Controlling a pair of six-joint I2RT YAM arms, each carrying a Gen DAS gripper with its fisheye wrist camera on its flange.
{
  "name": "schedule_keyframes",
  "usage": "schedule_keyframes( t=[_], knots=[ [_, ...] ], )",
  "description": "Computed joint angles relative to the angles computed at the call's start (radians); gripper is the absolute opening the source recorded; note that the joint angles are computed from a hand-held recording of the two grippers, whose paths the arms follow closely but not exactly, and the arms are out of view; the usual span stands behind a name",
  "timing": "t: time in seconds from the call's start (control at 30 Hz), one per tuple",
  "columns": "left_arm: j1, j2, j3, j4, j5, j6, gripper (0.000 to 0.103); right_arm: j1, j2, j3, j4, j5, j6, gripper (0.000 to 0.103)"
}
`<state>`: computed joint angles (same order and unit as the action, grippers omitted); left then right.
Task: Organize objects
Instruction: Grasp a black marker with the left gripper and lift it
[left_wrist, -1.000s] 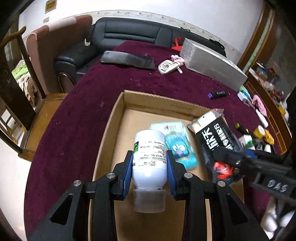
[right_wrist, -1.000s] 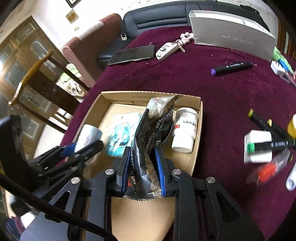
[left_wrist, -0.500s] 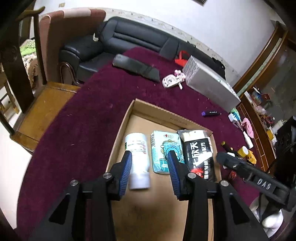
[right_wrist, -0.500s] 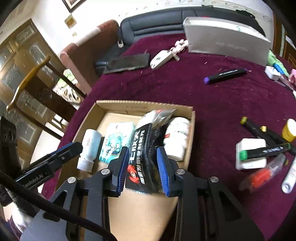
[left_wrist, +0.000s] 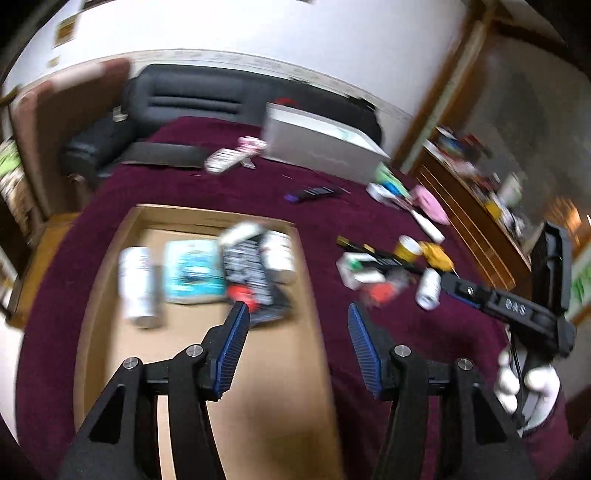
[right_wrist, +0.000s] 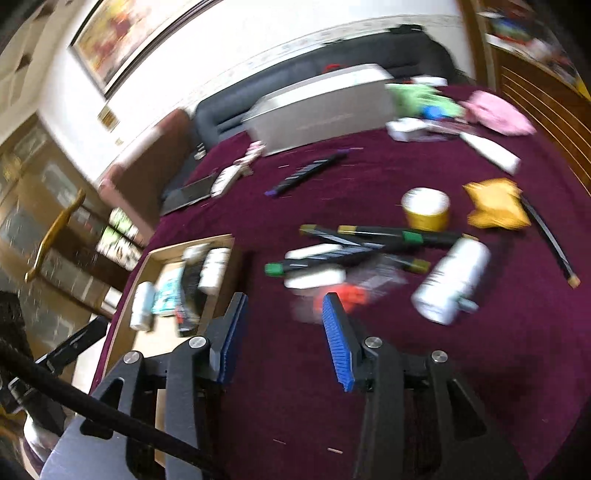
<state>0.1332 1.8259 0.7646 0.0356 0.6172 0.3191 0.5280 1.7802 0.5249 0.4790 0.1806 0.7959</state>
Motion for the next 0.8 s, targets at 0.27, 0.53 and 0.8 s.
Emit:
schedule_keyframes(
  t=[0.27, 0.53, 0.8],
  knots=[
    [-0.346, 0.011, -0.098, 0.165, -0.190, -0.124, 0.049, -0.218, 0.067, -0.287, 0.381, -0.065, 0.006, 0.041],
    [-0.518, 0.112, 0.037, 0.254, -0.406, -0.051, 0.049, -0.371, 0.322, -0.315, 0.736, -0.177, -0.047, 0.041],
    [-0.608, 0.399, 0.391, 0.123, -0.585, 0.020, 0.049, -0.458, 0.457, -0.300, 0.879, -0.332, -0.059, 0.043]
  ],
)
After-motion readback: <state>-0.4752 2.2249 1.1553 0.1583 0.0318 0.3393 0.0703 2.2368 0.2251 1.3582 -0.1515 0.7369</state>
